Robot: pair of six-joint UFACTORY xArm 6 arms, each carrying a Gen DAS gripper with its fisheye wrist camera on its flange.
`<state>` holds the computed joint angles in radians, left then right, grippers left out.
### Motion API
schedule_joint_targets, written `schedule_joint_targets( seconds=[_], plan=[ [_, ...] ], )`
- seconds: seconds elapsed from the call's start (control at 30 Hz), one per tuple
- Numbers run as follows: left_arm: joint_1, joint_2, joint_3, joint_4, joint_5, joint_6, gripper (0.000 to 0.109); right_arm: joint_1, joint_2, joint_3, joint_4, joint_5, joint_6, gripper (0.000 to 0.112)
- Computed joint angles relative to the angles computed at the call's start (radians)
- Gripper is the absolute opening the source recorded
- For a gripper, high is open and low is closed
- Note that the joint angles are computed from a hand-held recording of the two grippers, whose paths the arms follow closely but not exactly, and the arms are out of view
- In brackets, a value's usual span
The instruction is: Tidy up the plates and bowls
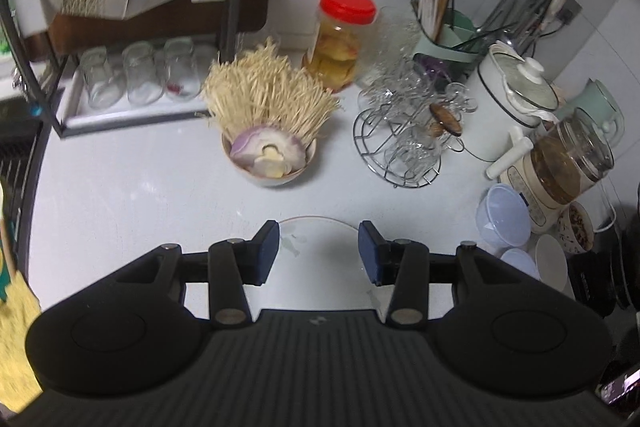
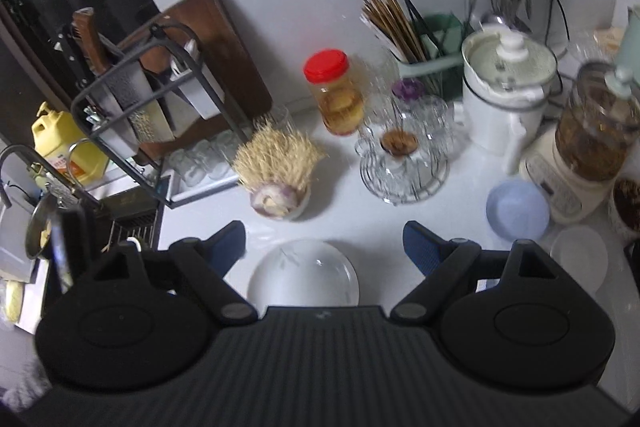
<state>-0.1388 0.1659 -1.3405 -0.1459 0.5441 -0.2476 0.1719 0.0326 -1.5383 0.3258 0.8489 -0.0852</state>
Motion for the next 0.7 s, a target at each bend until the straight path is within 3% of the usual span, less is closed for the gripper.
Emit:
schedule_joint_targets(
  seconds=[0.27, 0.7],
  plan=[
    [0.001, 0.047, -0.038, 0.007, 0.006, -0.002, 0.049, 0.015, 0.085, -0.129, -0.109, 0.101, 0.115, 0.087],
    [-0.009, 0.087, -0.090, -0.035, 0.027, 0.053, 0.049, 0.027, 0.078, -0.126, -0.195, 0.053, 0.202, 0.087]
  ],
)
